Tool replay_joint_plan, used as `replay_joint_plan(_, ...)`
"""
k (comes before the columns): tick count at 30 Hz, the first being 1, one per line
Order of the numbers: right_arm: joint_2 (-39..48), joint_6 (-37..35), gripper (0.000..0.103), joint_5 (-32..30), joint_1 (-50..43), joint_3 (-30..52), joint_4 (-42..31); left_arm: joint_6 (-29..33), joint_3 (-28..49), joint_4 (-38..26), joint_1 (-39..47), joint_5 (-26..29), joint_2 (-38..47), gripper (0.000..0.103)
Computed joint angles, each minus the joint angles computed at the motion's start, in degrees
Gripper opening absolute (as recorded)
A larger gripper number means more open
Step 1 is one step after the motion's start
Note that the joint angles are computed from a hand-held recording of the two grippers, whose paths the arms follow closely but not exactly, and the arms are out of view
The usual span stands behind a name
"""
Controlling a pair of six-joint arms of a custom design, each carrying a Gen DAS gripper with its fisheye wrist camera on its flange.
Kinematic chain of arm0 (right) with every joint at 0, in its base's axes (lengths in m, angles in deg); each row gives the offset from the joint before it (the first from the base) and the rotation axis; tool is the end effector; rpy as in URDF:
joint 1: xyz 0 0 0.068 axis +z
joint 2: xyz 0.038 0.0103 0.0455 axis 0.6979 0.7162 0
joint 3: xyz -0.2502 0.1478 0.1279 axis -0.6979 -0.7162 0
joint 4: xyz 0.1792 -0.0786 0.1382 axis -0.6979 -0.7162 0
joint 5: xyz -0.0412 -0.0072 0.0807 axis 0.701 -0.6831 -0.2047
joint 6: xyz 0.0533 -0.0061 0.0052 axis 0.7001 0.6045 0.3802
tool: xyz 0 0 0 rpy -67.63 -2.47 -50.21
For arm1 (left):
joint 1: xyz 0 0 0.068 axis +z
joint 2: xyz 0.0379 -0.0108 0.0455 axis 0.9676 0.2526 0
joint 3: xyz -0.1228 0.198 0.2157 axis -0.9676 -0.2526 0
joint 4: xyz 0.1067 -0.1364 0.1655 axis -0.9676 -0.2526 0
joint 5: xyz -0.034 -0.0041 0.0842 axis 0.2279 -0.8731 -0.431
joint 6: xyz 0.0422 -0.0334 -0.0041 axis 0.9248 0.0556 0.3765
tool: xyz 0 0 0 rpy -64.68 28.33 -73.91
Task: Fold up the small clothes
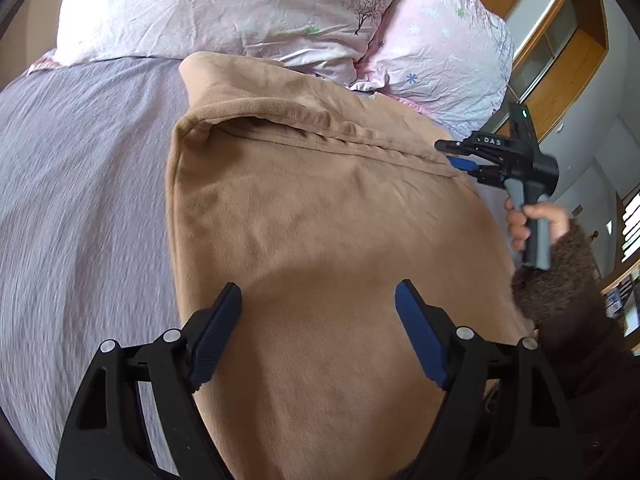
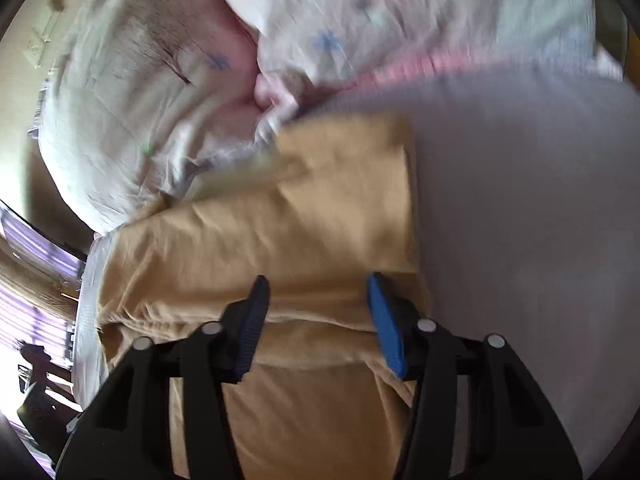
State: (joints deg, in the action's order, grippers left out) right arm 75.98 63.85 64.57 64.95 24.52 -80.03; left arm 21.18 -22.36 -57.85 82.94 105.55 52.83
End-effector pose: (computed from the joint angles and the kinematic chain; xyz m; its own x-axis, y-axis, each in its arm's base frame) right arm 0.3394 0.1300 0.2734 -0.7808 0.5035 -0.3699 0.3098 0.8261 0.4707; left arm 0.2954 0.0161 0.2156 -0.7865 0.2121 -0.5800 0.5006 0.7689 -0.3977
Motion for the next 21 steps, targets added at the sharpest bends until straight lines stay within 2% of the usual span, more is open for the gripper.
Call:
replay_joint_plan(2, -6.97, 0.93, 0.054, -0.41, 1.36, -4.91, 2.20, 3.83, -1.61, -2.12, 3.86, 2.61, -2.13, 0.080)
replay_joint_plan(4, -14.36, 0.15, 0.076, -0.14, 3.86, -10.24, 4.13, 11.22, -2.63, -7.42, 10.14, 6.54, -4.16, 0.080)
replay_joint_plan(8, -30.66, 0.60, 0.081, 2.66, 15.20, -19.26, 0.60, 32.11, -1.25, -25.44, 23.47, 12.58, -2.99, 0.080)
replay_joint_plan(9, -35.48, 3.24, 0.083, 4.03, 19.87, -21.85, -1.13, 38.47, -1.16, -30.31, 26.82, 12.32, -1.91, 0.082)
replay_joint_plan(11, -41.24, 10.99, 0.084, 10.80, 32.22, -25.14, -4.86, 45.56, -3.57, -32.89, 32.26, 10.03, -1.86, 0.093)
replay_joint_plan(13, -44.69, 22.81, 0.084, 17.72, 46.62, -26.26, -13.47, 49.95, -4.67, -34.74, 35.18, 8.26, -0.16, 0.093)
replay_joint_plan(14, -45.27, 29.05, 0.084, 20.41, 52.01, -27.09, -15.91, 51.28, -5.37, -35.32, 36.45, 7.23, 1.21, 0.093)
replay_joint_plan(17, -46.77, 38.81, 0.084, 23.46, 58.23, -31.04, -17.07, 50.31, -7.51, -32.40, 37.05, 5.62, 2.40, 0.093)
replay_joint_plan(19, -48.06, 39.08, 0.084, 22.27, 56.67, -35.65, -12.36, 47.11, -9.87, -27.47, 35.50, 4.57, 2.07, 0.093)
replay_joint_plan(21, -48.45, 35.89, 0.084, 19.03, 53.11, -39.78, -5.48, 44.22, -11.60, -23.57, 33.46, 4.42, 1.66, 0.093)
